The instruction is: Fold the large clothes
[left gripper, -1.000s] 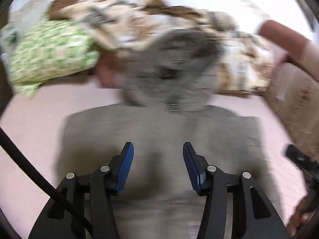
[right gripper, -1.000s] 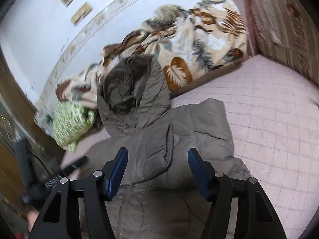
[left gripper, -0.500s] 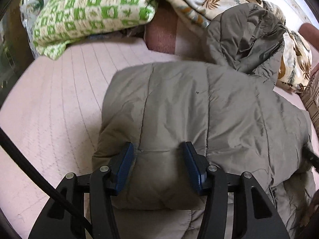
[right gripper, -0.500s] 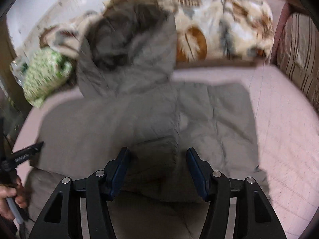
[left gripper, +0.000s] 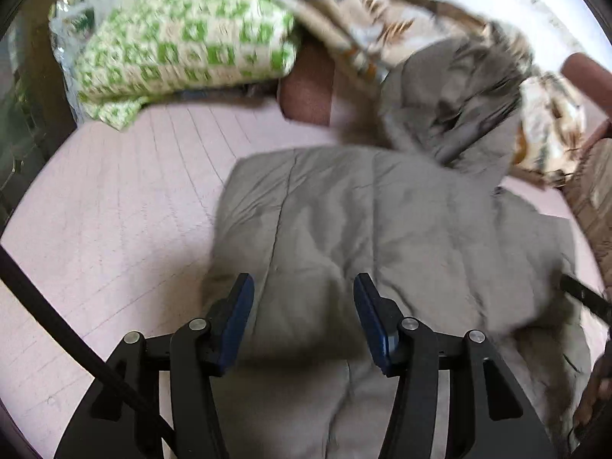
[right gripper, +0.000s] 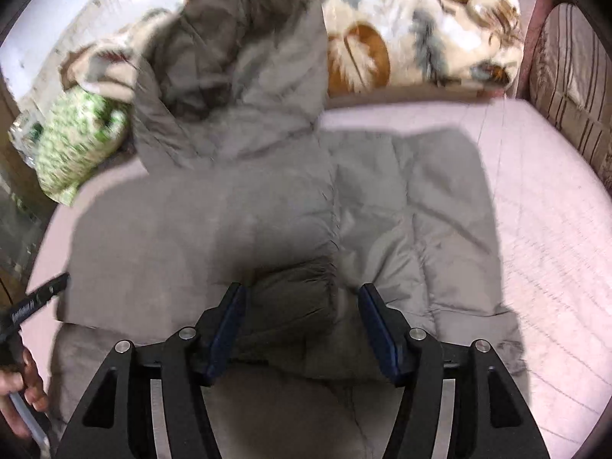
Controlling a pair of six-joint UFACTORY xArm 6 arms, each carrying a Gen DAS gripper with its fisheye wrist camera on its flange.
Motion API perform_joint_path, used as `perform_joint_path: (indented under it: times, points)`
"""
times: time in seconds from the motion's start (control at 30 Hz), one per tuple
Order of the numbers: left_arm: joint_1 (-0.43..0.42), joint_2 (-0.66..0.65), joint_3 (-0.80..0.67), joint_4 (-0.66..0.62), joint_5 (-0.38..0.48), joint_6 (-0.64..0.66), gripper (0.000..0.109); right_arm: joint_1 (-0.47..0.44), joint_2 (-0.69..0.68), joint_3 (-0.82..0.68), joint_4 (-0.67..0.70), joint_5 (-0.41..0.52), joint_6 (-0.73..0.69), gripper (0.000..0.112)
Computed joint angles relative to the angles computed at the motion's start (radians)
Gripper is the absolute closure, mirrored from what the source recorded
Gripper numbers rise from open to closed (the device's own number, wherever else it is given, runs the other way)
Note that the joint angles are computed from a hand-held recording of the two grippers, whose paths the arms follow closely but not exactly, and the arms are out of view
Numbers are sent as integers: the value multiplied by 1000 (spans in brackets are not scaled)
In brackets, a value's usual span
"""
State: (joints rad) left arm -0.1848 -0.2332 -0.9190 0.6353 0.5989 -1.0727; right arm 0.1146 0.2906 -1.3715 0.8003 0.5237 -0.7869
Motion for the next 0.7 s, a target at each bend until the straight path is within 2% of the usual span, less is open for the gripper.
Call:
perform_joint_path:
  times: [0.17, 0.3, 0.37, 0.43, 0.53, 0.6, 0.7]
  points:
    - [-57, -160, 140, 142, 24, -208, 52, 0, -98, 77, 116, 11, -110, 46]
    - [-78, -148, 165, 211, 30, -270, 52, 22, -114, 106, 129, -12, -146, 46]
    - [-72, -116, 161, 203, 5, -253, 52, 33, -108, 113, 114, -33, -147, 46]
    - [-54, -78, 146, 127, -32, -187, 52, 41, -86, 102, 85, -52, -128, 46]
    - [-45, -22, 117, 16, -22, -80, 52, 44, -44, 78, 0, -70, -54, 46]
    - [-54, 13, 89, 15, 22, -56, 51, 45, -11, 58, -71, -71, 14, 46]
    - [-74, 28, 63, 55, 68, -50, 50, 50, 11, 47, -117, -80, 46, 43]
